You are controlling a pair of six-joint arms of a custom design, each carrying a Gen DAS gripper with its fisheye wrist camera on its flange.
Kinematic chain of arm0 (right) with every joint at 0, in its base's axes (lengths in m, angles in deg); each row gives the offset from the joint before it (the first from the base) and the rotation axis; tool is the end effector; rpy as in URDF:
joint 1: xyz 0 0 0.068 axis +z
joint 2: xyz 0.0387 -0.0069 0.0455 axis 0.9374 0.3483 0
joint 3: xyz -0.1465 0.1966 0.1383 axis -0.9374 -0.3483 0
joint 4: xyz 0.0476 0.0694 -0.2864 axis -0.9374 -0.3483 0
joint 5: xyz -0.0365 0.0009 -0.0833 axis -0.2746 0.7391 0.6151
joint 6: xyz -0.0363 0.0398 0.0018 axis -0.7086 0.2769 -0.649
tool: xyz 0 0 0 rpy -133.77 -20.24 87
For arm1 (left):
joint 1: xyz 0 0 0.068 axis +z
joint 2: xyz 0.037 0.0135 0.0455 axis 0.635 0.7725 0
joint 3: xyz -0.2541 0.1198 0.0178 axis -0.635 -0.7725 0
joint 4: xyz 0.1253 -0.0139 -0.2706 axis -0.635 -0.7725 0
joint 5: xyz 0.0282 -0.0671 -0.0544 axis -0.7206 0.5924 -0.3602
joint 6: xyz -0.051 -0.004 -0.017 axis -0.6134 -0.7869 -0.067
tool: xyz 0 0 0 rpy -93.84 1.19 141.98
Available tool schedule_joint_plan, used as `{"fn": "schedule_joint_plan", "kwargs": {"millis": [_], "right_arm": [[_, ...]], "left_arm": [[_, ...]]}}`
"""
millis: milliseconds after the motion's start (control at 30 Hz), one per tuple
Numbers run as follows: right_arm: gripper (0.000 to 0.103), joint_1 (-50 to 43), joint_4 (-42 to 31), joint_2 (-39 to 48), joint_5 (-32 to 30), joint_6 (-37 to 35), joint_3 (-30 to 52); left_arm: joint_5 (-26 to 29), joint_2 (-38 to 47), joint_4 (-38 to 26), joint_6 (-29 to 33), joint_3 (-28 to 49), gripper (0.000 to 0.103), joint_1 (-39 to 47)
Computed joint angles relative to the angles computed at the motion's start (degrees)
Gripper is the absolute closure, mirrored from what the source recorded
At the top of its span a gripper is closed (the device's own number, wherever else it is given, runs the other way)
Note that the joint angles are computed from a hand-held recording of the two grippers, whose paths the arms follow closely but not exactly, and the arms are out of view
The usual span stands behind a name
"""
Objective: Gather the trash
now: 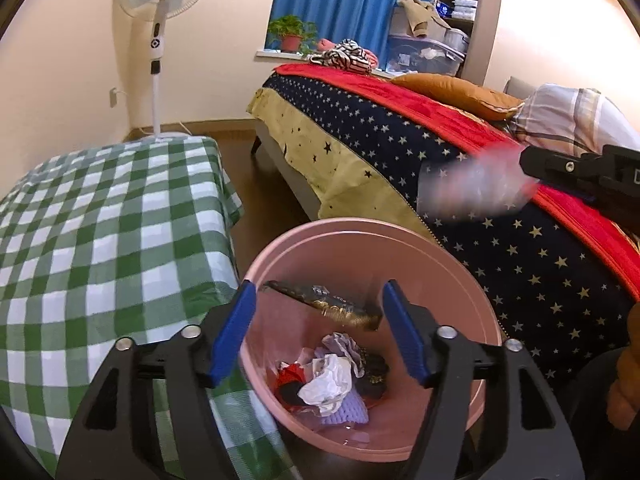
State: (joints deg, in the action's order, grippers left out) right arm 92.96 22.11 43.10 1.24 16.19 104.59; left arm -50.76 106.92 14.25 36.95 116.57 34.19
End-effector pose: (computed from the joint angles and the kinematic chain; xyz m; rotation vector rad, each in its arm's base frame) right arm 0.2330 0.0778 0.1241 0.6583 2.0726 -0.0863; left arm 0.3354 -0.0512 0.0470 0.7188 2.1386 -0.6094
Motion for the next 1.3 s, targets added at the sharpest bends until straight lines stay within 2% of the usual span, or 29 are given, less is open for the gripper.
{"fn": "schedule_joint_plan", "kwargs": {"millis": [67,133,233,367,467,600,767,933,1000,1133,1300], "right_arm": [[0.053,0.3,-0.4,-0.3,0.7,0.5,0.0],[0.052,0.8,-0.5,-0.9,1.3,0.7,-0.3],[0.041,1.5,-0.4,-2.5,2.0,1.2,-1.1],[0.022,3.0,-0.2,-6.3,3.1,1.9,-2.9],[0.013,5.3,-1.1,-8.7,4.3,2.0,-3.4],[0.005,10.8,-4.8,-10.8,8.8,2.9,-2.6],[0.005,21.0,-11.8,-10.2,17.5,11.1,0.3],[0.005,31.8,-19.6,-0.1,22.7,21.0,7.5],[0.005,35.5,-24.5,6.1,23.3,25.8,12.0],[0.005,40.6,-29.6,14.6,23.5,31.8,17.6],[0.005,41.7,-30.5,20.5,21.6,32.2,21.0]], "left_arm": [[0.8,-0.6,-1.2,0.2,0.3,0.037,1.2],[1.1,-1.8,-2.4,0.5,0.2,0.037,2.3],[1.7,-5.6,-4.5,1.5,-0.9,0.035,3.9],[3.2,-14.0,-7.0,3.7,-4.0,0.027,6.6],[5.4,-19.3,-10.8,4.4,-4.4,0.021,9.7],[9.4,-26.7,-17.0,6.6,-5.1,0.017,15.8],[14.2,-32.0,-23.4,10.5,-5.9,0.008,25.3],[16.7,-34.2,-25.0,14.4,-9.2,0.008,35.4],[15.9,-35.1,-24.2,17.6,-12.0,0.008,39.0],[15.4,-32.9,-22.8,22.1,-14.9,0.008,45.9],[12.7,-25.2,-21.0,22.7,-14.0,0.008,49.7]]}}
